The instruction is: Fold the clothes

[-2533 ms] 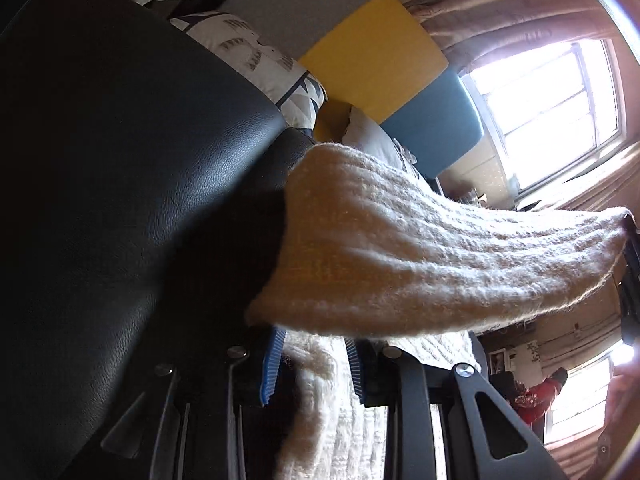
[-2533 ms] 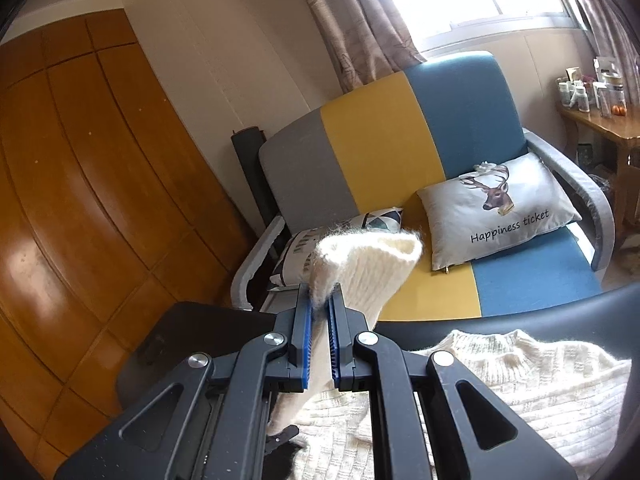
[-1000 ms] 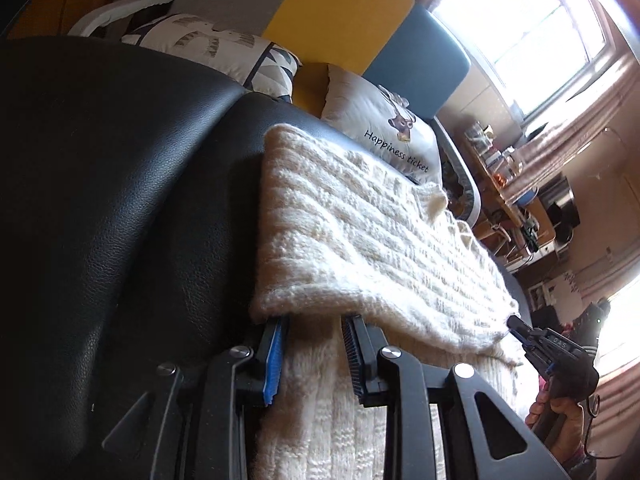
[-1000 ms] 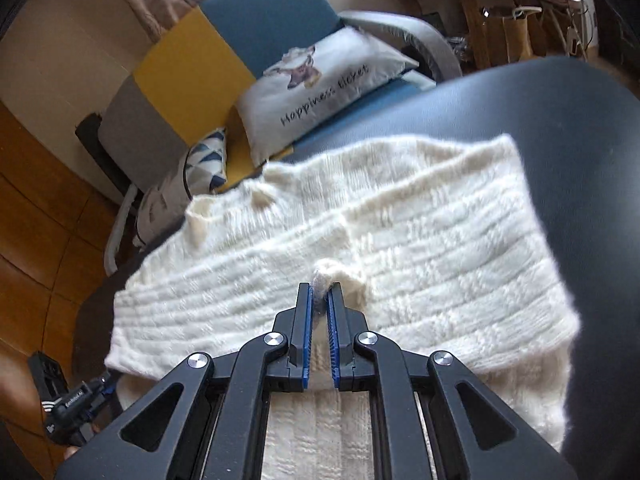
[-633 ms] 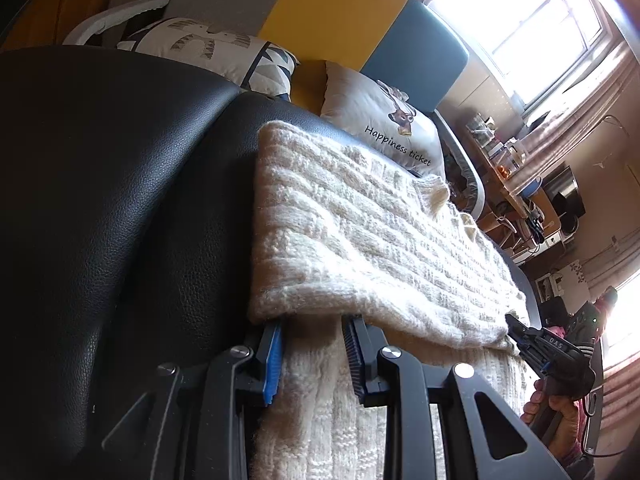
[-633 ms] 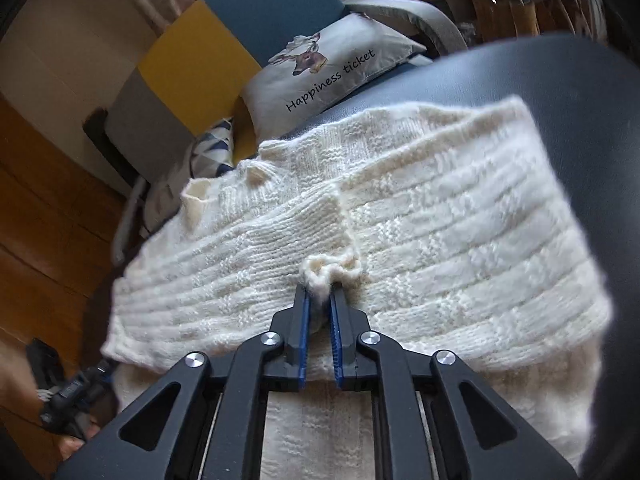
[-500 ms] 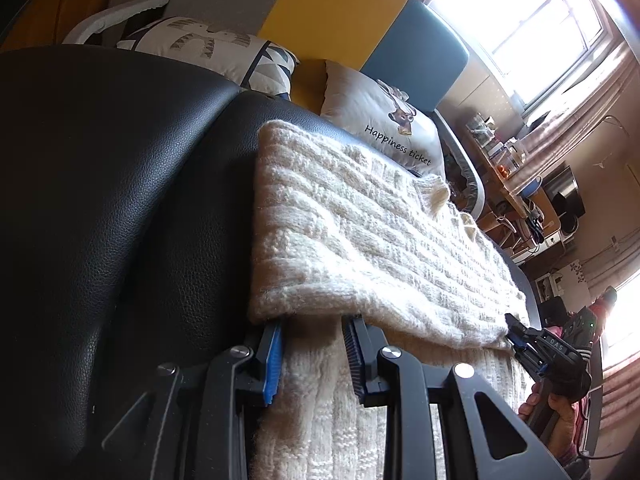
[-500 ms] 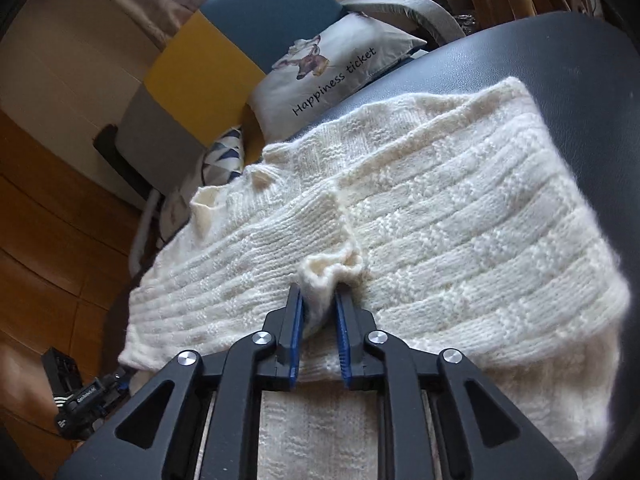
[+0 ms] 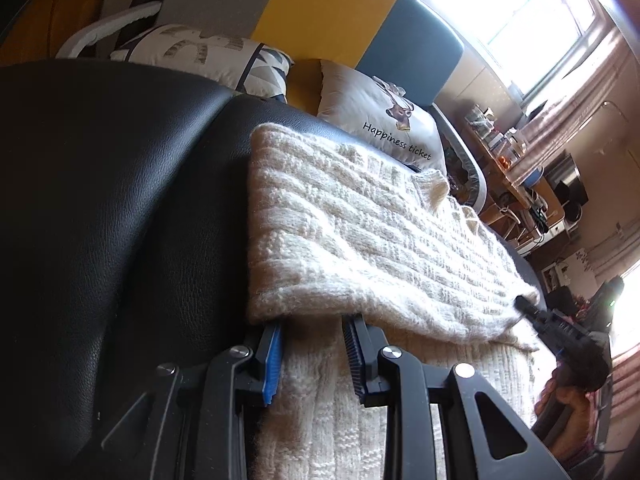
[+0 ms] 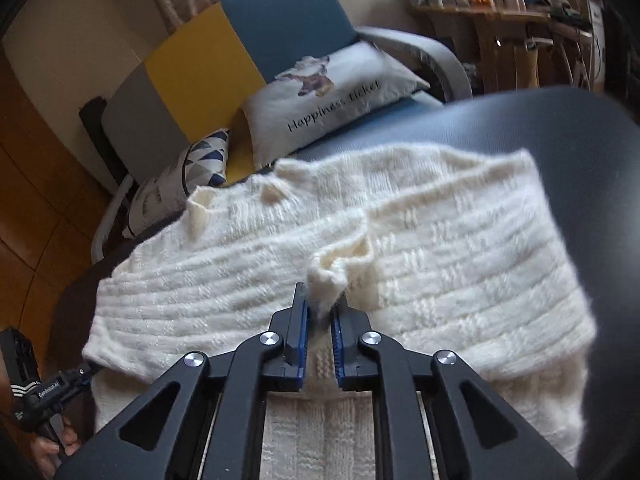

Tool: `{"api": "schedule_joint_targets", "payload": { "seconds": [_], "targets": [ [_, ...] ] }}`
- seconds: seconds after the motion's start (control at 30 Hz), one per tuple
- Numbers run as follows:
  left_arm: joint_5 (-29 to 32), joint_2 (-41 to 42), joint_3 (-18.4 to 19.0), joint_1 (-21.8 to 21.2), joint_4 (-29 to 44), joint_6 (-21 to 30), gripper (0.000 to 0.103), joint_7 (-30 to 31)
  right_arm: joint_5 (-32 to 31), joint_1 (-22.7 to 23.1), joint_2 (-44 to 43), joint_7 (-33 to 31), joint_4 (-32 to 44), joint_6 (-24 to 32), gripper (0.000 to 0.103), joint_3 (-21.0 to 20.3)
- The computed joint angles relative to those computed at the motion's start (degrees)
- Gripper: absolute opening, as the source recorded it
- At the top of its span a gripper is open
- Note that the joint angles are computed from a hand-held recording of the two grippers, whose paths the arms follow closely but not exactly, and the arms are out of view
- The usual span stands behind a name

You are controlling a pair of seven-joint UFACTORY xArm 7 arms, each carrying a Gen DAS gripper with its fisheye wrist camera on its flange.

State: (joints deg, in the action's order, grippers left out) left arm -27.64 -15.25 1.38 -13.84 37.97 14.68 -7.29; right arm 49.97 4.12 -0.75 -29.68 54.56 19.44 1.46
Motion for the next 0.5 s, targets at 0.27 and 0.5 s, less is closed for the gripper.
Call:
{"api": "schedule_joint_targets", "payload": {
  "seconds": [0.27,0.5],
  "targets": [
    [0.24,-0.24,-0.04,-0.47,-0.78,-1.04,0.027,0.2,-10.08,-0.33,-0.1,5.87,0.62,-2.32,0.011,-0.52],
    [4.03,-1.26,-0.13,-0.22,-1.01,0.83,0.027,2.3,-6.57,-1.22,0.4,5.13,-2.06,-5.08,0.011,0.12]
  ]
}}
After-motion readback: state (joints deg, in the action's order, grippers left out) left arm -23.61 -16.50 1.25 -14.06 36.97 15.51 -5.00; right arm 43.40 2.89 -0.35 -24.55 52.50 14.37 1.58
